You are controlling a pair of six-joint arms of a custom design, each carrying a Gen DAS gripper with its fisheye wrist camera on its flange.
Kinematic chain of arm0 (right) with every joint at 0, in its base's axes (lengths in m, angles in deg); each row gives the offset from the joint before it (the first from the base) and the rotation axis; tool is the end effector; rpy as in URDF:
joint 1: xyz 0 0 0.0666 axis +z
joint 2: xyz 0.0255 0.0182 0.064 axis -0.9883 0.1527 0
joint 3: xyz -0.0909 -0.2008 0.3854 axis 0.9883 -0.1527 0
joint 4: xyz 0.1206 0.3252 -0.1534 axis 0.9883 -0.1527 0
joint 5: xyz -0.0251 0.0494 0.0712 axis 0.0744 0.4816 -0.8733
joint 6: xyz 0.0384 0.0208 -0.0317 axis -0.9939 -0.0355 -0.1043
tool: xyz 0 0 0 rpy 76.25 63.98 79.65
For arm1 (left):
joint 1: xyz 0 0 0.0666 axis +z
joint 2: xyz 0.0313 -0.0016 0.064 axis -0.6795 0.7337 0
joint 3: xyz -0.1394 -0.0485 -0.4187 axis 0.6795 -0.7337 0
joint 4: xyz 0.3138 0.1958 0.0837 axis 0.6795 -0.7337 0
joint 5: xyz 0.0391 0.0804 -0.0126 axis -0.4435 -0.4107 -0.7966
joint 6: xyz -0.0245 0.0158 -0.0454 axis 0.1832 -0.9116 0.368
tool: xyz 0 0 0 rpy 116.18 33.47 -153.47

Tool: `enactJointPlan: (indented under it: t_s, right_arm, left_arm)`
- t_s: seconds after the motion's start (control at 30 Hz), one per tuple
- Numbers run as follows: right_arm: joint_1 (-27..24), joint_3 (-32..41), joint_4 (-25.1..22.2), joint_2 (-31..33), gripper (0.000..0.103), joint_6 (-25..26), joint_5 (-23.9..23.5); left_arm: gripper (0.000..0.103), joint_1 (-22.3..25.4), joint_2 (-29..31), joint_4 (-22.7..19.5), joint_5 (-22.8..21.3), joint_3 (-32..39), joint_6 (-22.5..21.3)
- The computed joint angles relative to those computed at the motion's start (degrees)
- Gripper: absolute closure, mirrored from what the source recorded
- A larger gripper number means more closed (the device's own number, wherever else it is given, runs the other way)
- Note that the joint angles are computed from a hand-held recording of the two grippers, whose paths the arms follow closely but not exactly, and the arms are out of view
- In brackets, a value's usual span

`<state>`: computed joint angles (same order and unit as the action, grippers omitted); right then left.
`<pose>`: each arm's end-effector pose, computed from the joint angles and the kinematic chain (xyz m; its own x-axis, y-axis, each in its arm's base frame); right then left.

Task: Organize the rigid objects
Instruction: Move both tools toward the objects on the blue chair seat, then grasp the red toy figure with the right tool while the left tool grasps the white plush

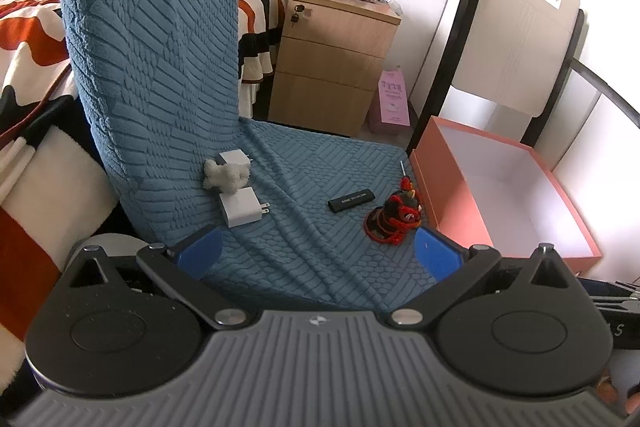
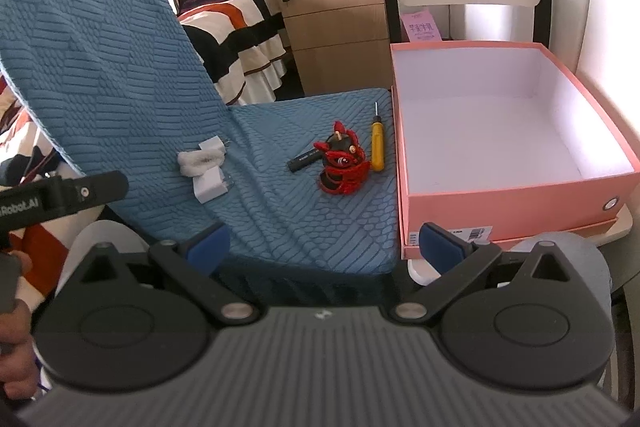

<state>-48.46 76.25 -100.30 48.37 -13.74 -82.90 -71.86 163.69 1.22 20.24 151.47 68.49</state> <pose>0.5203 0.3381 0.4934 -0.6752 -0.2183 -0.7046 -0.4798 0.8555 0.1947 0.4252 -0.2150 0.4976 -0.5249 -0.4032 -0.7496 -0.3986 0.8946 -0.2021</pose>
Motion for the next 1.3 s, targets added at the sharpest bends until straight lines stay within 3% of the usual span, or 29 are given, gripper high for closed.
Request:
enactJointPlan:
  t_s: [0.4, 0.53, 0.87, 1.13, 1.3]
  right_arm:
    - [-0.17, 0.14, 2.03, 1.56, 0.000, 0.01, 0.30]
    - [0.04, 0.45, 3.11, 2.19, 0.000, 0.23, 0.84]
    - [0.11, 3.12, 2.12, 4.33, 0.001, 1.81, 1.29]
    - [0.36, 4.19, 2.83, 5.84, 0.003, 2.32, 1.46]
    - [0.68, 5.42, 3.47, 7.47, 0.003, 2.69, 1.35]
  left_arm:
    - [0.000, 1.66, 1.02, 0.87, 1.30, -0.69, -1.21]
    - [0.000, 2.47, 1.34, 3.38, 1.98, -1.36, -2.78]
    - [0.000, 4.20, 2.96, 4.00, 3.24, -1.08, -3.02]
    - [0.000, 6.15, 3.99, 6.78, 3.76, -1.66, -4.76]
    - [0.000, 7.78, 5.69, 8.37, 4.18, -1.36, -3.05]
